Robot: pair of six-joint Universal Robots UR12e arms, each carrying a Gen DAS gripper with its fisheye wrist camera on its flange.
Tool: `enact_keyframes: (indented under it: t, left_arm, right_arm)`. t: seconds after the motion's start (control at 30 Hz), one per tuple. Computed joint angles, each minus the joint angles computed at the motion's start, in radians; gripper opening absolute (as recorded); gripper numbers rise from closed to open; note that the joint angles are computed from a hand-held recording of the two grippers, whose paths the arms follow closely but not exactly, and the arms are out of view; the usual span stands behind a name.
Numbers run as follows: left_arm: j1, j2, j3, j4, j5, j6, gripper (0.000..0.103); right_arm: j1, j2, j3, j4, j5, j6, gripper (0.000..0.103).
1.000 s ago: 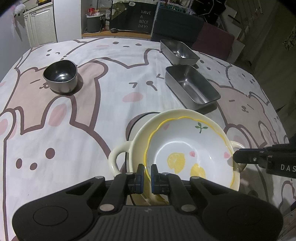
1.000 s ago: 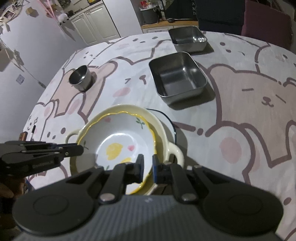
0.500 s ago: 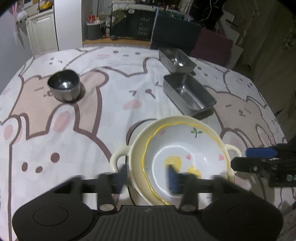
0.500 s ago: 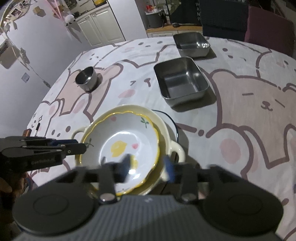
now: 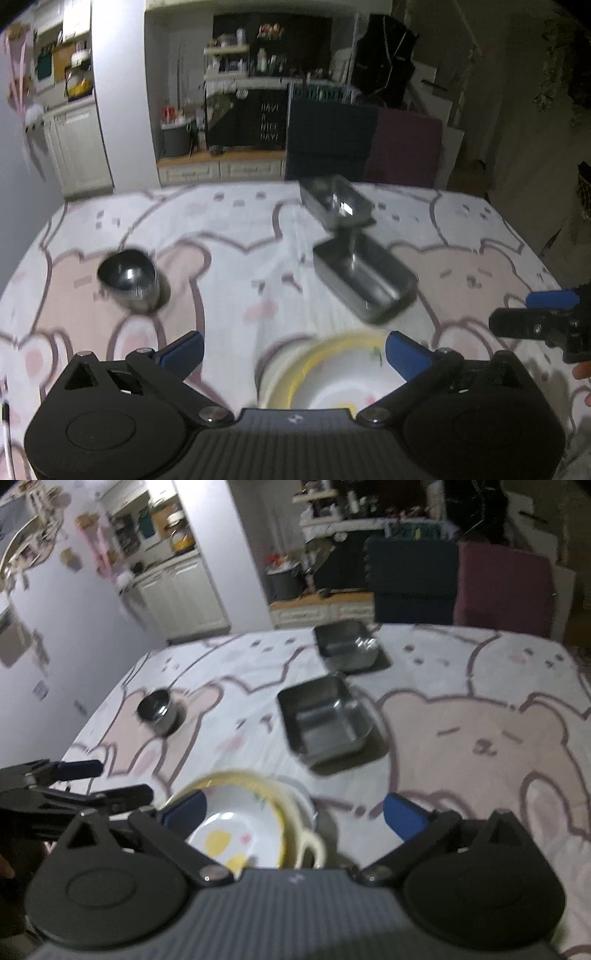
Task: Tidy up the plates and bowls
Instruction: 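Move both grippers to the rim of a stainless steel rectangular tray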
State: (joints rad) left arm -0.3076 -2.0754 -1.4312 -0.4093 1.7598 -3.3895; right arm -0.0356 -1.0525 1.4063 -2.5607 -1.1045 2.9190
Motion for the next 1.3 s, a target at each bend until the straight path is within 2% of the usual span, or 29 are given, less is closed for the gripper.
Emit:
enact_keyframes:
  t: [0.1, 0.23, 0.33, 0.53, 0.63, 0.7, 0.8, 0.93, 1.0, 1.07, 1.17, 1.27, 1.3]
  left_arm:
    - [0.008, -0.035, 0.052, 0.021, 0.002, 0.032, 0.103]
    - [0.022, -0.093, 0.133, 0.053, -0.032, 0.074, 0.103]
    - [0.027, -0.14, 0.206, 0.053, -0.042, 0.119, 0.103]
    - [0.038, -0.239, 0.352, 0.03, -0.068, 0.202, 0.103]
    - [0.042, -0.285, 0.414, 0.004, -0.091, 0.247, 0.103]
    - [0.044, -0.311, 0.45, -0.018, -0.111, 0.269, 0.103]
    - [0.047, -0.35, 0.504, -0.056, -0.14, 0.302, 0.1]
    - [0.056, -0.386, 0.562, -0.134, -0.203, 0.296, 0.074]
    - [0.062, -0.398, 0.582, -0.169, -0.247, 0.289, 0.065]
    - [0.063, -0.409, 0.601, -0.201, -0.263, 0.304, 0.055]
    - [0.065, -0.417, 0.616, -0.247, -0.279, 0.312, 0.046]
    - [0.066, -0.421, 0.623, -0.272, -0.278, 0.31, 0.043]
    - [0.067, -0.422, 0.623, -0.278, -0.281, 0.307, 0.042]
  right_arm:
    - [0.001, 0.02, -0.024, -0.035, -0.022, 0.042, 0.103]
    - [0.009, 0.056, -0.068, -0.058, -0.076, 0.115, 0.103]
    - [0.013, 0.09, -0.114, -0.038, -0.094, 0.188, 0.103]
    - [0.013, 0.153, -0.205, 0.05, -0.05, 0.34, 0.103]
    - [0.015, 0.183, -0.24, 0.082, -0.027, 0.43, 0.095]
    - [0.015, 0.201, -0.26, 0.105, -0.009, 0.488, 0.084]
    - [0.016, 0.224, -0.282, 0.128, 0.016, 0.557, 0.075]
    - [0.013, 0.253, -0.316, 0.205, 0.047, 0.604, 0.064]
    - [0.01, 0.262, -0.323, 0.233, 0.078, 0.62, 0.051]
    - [0.01, 0.266, -0.324, 0.234, 0.082, 0.628, 0.043]
    - [0.011, 0.275, -0.329, 0.223, 0.09, 0.632, 0.04]
    - [0.014, 0.289, -0.346, 0.238, 0.098, 0.621, 0.039]
    - [0.015, 0.294, -0.353, 0.252, 0.091, 0.612, 0.03]
